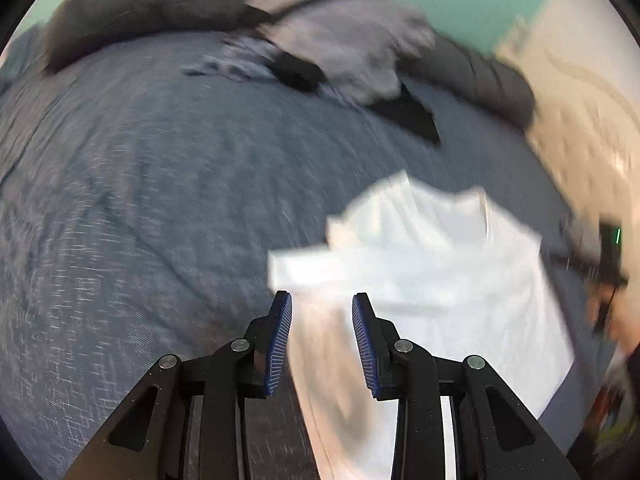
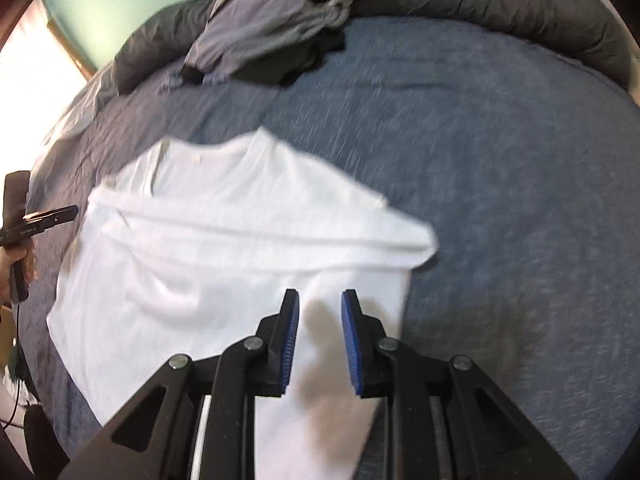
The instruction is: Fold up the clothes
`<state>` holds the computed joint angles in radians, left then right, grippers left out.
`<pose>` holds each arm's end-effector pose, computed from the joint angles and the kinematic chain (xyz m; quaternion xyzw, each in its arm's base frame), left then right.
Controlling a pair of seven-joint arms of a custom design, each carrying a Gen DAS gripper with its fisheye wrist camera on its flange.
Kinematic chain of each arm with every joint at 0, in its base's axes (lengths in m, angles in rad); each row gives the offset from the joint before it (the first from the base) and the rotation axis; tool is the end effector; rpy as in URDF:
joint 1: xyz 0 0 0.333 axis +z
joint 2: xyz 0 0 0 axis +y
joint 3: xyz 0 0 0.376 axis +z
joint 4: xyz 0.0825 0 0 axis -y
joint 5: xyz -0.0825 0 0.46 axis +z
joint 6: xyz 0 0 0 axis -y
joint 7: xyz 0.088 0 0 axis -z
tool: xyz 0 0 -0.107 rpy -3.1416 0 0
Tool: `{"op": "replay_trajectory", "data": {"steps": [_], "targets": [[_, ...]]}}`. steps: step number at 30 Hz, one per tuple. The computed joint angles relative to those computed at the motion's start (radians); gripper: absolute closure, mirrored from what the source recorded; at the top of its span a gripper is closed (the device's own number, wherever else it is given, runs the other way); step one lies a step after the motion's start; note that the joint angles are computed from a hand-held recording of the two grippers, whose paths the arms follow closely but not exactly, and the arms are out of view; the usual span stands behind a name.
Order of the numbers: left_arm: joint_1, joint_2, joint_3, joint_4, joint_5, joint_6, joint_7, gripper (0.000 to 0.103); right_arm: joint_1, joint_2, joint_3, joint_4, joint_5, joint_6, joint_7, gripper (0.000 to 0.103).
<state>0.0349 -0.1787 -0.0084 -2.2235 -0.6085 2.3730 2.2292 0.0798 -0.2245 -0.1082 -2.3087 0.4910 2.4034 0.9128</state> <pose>0.5800 0.0088 0.5100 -0.5850 0.7589 -0.2836 0.0381 0.5555 -0.0148 0.4899 -0.7828 0.5689 -0.0506 0.2471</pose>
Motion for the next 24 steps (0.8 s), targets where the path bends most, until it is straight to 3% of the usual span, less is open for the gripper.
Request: {"op": "replay_trajectory", "data": {"steps": [6, 14, 20, 24], "targets": [[-0.01, 0.043, -0.041, -0.015, 0.122, 0.074, -0.057, 0.069, 0.002, 0.05, 0.041, 0.001, -0.126, 0.075, 0.056, 0.082], [-0.013, 0.126, -0.052, 0.043, 0.085, 0.169, -0.064, 0.069, 0.014, 0.131, 0.051, 0.059, -0.15, 0.18, 0.062, 0.082], [0.006, 0.183, -0.064, 0.107, 0.143, 0.262, -0.2, 0.069, -0.004, 0.208, 0.063, 0.14, -0.233, 0.245, 0.176, 0.082], [0.022, 0.167, -0.062, 0.107, 0.026, 0.258, -0.131, 0.069, -0.02, 0.202, 0.049, 0.154, -0.01, 0.25, 0.049, 0.082]]}}
